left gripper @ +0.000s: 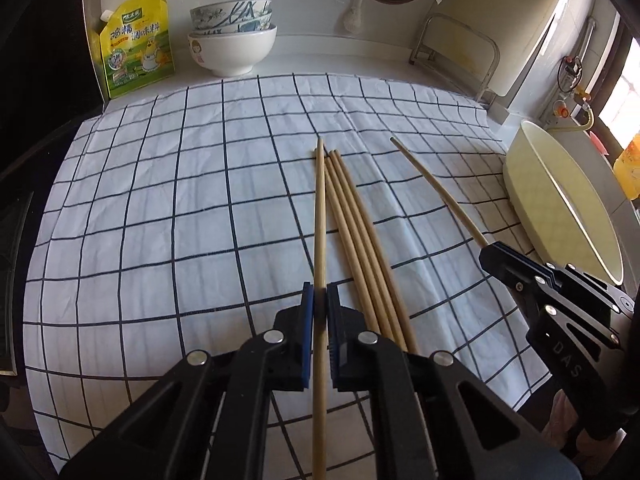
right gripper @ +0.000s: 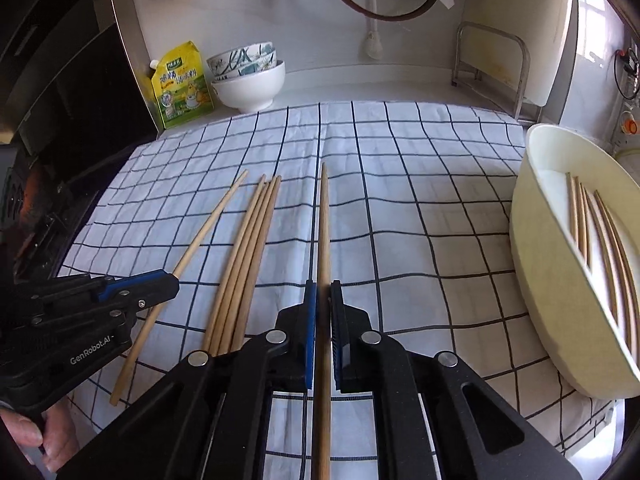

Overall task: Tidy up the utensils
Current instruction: 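Carry both held chopsticks over the white basin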

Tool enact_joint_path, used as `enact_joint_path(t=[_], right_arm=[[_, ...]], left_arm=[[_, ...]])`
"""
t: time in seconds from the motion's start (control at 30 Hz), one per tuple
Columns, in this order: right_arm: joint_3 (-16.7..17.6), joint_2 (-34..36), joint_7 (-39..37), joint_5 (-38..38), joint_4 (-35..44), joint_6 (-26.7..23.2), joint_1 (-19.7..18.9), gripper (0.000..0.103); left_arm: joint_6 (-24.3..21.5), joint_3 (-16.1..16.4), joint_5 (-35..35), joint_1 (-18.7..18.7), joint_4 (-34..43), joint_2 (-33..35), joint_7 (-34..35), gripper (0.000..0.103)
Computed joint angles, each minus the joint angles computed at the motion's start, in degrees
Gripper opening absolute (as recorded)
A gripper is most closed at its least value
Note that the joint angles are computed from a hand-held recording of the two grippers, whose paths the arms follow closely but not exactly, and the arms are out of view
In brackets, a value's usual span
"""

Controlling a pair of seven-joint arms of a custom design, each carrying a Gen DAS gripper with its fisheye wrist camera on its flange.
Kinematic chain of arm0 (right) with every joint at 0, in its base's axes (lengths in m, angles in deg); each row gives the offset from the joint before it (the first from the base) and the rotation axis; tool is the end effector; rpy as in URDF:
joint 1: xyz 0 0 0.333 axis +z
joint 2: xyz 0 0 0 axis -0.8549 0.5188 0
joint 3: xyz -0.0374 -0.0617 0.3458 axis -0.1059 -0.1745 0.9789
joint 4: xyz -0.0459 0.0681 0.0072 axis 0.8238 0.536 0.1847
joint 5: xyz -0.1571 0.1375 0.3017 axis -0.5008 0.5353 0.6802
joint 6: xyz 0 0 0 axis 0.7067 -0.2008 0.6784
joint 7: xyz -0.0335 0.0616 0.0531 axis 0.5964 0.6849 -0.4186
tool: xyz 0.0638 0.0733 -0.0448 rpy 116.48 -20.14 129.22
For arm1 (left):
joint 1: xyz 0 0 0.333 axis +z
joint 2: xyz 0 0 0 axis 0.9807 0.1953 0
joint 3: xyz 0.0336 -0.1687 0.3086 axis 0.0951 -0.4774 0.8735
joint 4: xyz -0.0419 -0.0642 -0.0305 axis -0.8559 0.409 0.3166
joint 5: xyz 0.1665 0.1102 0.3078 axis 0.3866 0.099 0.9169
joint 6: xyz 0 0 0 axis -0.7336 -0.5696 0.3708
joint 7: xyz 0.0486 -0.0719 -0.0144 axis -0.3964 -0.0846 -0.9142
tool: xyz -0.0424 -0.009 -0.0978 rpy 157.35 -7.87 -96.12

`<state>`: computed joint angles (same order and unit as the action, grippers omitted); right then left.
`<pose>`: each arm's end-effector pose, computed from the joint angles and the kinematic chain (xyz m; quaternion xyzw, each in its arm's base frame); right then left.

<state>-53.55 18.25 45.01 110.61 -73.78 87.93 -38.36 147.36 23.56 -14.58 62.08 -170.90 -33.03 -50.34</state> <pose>0.5030 0.2484 0.4397 -0.8559 0.3685 -0.0963 0.3497 0.4103 -0.2873 0.4478 -0.8218 0.4870 -0.2164 0.2014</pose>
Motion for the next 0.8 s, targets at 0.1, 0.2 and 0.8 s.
enact_joint_path(t=[0.1, 0.2, 0.8], right_arm=[[-0.4, -2.3, -3.8, 5.0, 0.3, -1.2, -1.0, 0.007], [-2.1, -4.4, -7.2, 9.8, 0.8, -2.1, -1.3, 0.007], [-8.6, 2.6, 6.4, 0.2, 9.9, 4.1, -10.1, 0.007]], left_arm=[[-0.6, -0.2, 1.3, -0.1, 2.0, -0.6, 0.8, 0.007], [0.5, -0.2, 2.5, 0.1, 4.8, -0.2, 1.9, 0.007], [3.8, 3.4, -4.6, -7.4, 44.9, 28.0, 29.7, 0.007]])
